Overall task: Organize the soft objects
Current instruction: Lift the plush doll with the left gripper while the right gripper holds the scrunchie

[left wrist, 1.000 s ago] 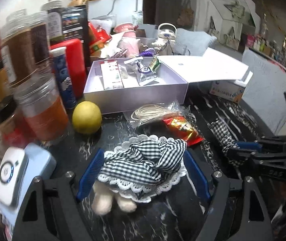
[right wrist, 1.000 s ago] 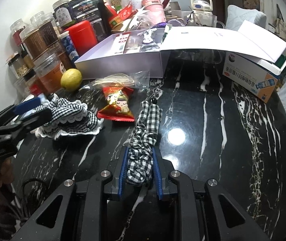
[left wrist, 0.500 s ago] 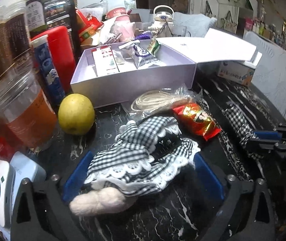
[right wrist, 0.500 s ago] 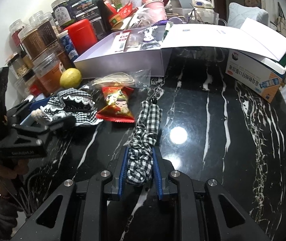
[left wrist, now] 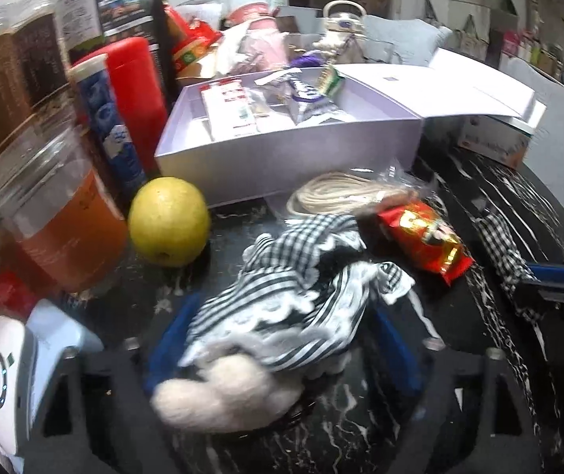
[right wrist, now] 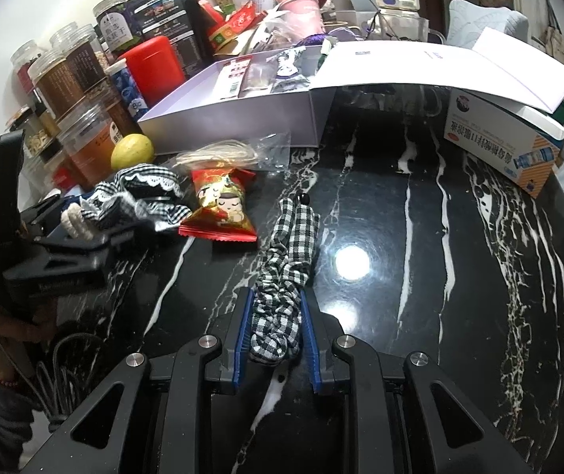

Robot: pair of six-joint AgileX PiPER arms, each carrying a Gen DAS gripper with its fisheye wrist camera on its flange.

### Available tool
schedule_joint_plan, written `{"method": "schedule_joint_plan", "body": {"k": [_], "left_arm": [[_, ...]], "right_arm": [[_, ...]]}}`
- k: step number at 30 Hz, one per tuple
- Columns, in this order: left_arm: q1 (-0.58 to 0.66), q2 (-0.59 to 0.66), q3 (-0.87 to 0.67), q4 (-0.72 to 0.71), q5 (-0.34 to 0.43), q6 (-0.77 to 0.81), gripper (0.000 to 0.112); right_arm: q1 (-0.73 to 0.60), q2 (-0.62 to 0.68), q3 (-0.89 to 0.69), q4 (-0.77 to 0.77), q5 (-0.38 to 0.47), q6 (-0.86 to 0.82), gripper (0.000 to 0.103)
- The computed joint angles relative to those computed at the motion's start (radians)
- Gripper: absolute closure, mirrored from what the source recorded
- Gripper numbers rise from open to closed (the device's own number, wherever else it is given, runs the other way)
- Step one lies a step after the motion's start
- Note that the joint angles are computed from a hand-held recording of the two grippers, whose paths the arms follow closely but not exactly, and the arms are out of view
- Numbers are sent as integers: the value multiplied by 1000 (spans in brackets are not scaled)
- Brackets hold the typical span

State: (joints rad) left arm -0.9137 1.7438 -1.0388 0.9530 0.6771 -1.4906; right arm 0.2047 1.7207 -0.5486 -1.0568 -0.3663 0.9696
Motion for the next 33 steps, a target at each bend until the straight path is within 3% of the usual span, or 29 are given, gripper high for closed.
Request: {"method": "schedule_joint_plan", "body": {"k": [1, 4, 9, 14, 21, 28, 31, 33], "left_arm": [[-6, -3, 4, 12, 10, -25, 45], [-21, -25, 32, 59, 37, -138, 53], [-47, -54, 59, 54, 35, -182, 54], [-97, -85, 59, -45, 57, -138, 54], [-155, -123, 67, -145, 85, -110, 54], [-129, -69, 53, -179, 50, -69, 33], [-132, -36, 40, -146, 57, -75, 31], [-135, -37, 50, -118, 39, -92, 31]], "right_arm": [[-1, 2, -2, -3, -1, 2, 80], [-7, 5, -4, -12, -8, 9, 80], [-3, -8, 17, 30, -12, -30, 80], [1, -46, 54, 56, -10, -59, 80], [8, -92, 107, -15, -22, -2, 80], [43, -95, 135, 36, -12, -45, 77], [51, -87, 127, 48, -5, -42, 75], [61, -77, 118, 66, 6, -48, 66]]}}
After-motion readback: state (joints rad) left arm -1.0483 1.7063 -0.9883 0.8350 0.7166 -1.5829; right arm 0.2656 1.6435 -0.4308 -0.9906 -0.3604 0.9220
